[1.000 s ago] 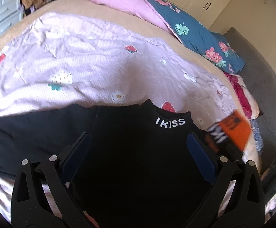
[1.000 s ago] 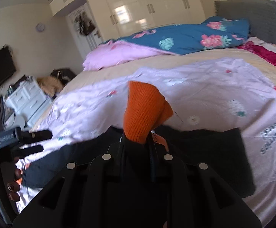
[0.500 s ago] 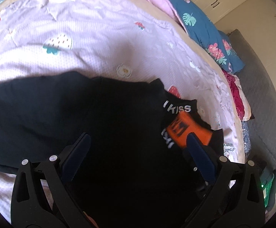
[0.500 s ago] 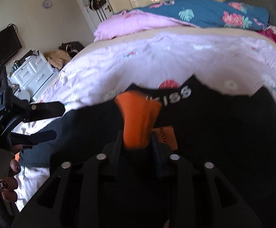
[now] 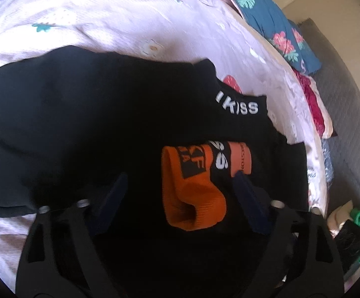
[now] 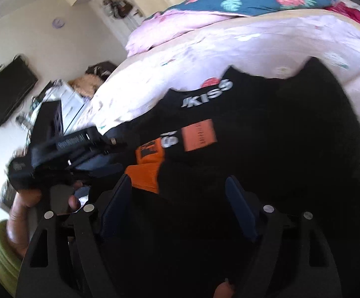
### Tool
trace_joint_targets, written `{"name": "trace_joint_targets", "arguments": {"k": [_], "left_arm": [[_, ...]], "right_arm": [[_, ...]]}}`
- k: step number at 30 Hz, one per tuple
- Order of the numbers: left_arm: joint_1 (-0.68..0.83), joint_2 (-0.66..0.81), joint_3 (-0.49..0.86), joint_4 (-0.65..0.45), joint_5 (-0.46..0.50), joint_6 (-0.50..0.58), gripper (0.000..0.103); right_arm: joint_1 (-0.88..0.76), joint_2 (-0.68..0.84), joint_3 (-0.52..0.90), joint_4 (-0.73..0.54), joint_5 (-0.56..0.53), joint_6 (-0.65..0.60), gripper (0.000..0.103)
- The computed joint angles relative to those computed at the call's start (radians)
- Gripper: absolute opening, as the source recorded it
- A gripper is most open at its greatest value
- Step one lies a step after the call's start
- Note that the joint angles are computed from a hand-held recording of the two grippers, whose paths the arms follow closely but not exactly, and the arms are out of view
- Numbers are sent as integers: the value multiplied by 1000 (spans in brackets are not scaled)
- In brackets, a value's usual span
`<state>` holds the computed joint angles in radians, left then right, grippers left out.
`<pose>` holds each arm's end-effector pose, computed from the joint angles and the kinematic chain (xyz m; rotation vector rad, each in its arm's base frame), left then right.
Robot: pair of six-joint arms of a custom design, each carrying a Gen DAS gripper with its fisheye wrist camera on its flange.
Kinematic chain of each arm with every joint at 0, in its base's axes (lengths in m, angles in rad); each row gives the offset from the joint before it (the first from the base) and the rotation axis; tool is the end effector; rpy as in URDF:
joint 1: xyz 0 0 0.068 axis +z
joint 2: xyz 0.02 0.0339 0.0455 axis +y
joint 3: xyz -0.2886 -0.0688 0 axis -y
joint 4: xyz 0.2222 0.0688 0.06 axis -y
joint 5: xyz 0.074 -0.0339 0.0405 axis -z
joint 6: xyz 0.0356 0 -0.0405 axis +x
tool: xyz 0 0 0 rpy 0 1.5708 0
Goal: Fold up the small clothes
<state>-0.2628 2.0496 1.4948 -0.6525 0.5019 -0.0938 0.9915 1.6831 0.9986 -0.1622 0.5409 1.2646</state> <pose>0.3923 -0.1233 0.2053 0.3638 2.7488 -0.7891 0.1969 0.2675 0.2280 0.5547 2.2554 0.5162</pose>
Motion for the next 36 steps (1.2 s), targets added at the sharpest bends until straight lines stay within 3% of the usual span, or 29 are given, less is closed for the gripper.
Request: {"name": "trace_joint_targets", "arguments": {"k": [4,6,9,17,23,27,33,36], "left_arm": [[-50,0,-37,44,-30,-10,44],[-72,-11,-65,85,-45,-7,15],[-85,-44,-93,124,-47,2,9],[-29,-233,-124,178,11,25,7],[11,-224,-129,143,-24,66,6],[23,-192,-160,152,-73,80,6],[29,-212,-213,213,-221,103,11],[26,-237,-236,231,-245,120,27]], "right_arm": [[22,-64,-40,-45,54,63,77],[36,-85,-49,-75,86,86,77],[53,-126,-72,-111,124,124,77],[67,-230,-134,-241,207,238,77],[37,-243,-150,-309,191,286,77],[-18,-195,-111,-331,130,222,77],[-98,-76,1,-369,35,61,77],[-128,-20,56,-390,3,2,78]]}}
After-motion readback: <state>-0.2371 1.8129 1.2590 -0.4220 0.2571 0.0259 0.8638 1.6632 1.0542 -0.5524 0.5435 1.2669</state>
